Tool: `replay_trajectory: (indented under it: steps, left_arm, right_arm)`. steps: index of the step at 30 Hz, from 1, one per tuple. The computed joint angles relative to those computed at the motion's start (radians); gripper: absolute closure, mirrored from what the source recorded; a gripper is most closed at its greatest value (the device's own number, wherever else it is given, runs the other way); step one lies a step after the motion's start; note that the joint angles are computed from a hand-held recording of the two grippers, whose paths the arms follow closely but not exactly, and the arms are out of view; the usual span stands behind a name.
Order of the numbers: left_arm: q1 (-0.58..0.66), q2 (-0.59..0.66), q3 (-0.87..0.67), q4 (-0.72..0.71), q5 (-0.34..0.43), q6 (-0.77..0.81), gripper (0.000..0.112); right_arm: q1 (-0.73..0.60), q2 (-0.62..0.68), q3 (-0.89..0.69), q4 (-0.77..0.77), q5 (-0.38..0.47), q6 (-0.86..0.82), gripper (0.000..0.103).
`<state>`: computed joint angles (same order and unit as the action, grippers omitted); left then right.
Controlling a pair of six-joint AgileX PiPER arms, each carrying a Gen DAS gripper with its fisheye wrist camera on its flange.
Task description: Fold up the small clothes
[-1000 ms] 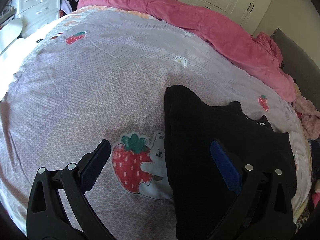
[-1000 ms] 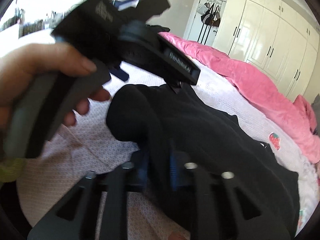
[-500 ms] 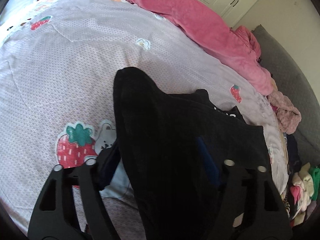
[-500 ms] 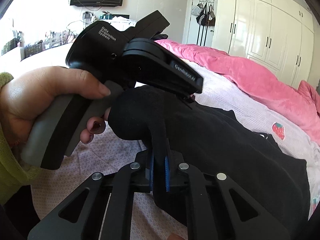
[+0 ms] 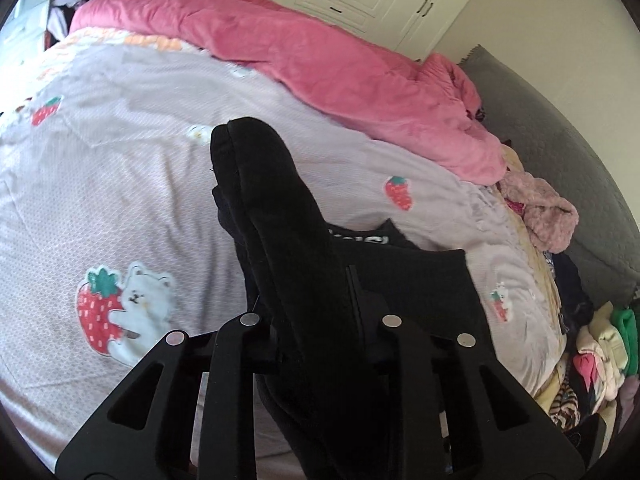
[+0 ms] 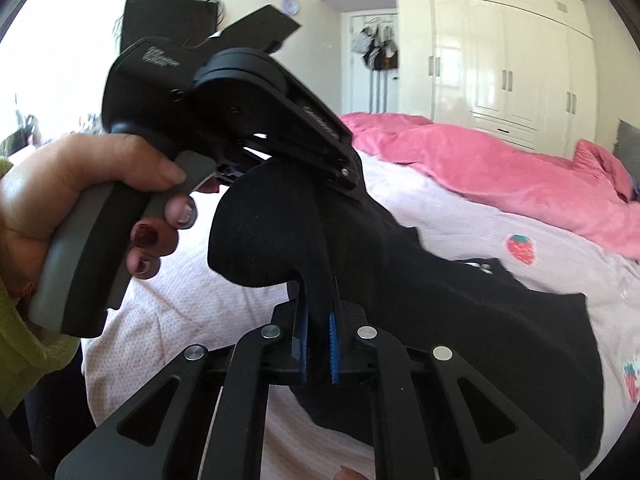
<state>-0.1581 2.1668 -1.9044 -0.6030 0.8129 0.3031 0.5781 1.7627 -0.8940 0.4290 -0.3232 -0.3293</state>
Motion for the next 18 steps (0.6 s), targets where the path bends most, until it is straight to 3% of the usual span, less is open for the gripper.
replay_trajectory:
  steps: [9,18]
  left_arm:
    - [-0.178,-0.002,-0.079,0.149,0.005,-0.141,0.097]
    - [-0.332,0.158,-0.352,0.319,0.118,-0.329,0.097]
  right_arm:
    - [-0.150,-0.150,0.226,-0.340,-0.095,0.407,0.097]
    - [-0.361,-0.202,0.346,-0.703,-0.167,0.782,0.097]
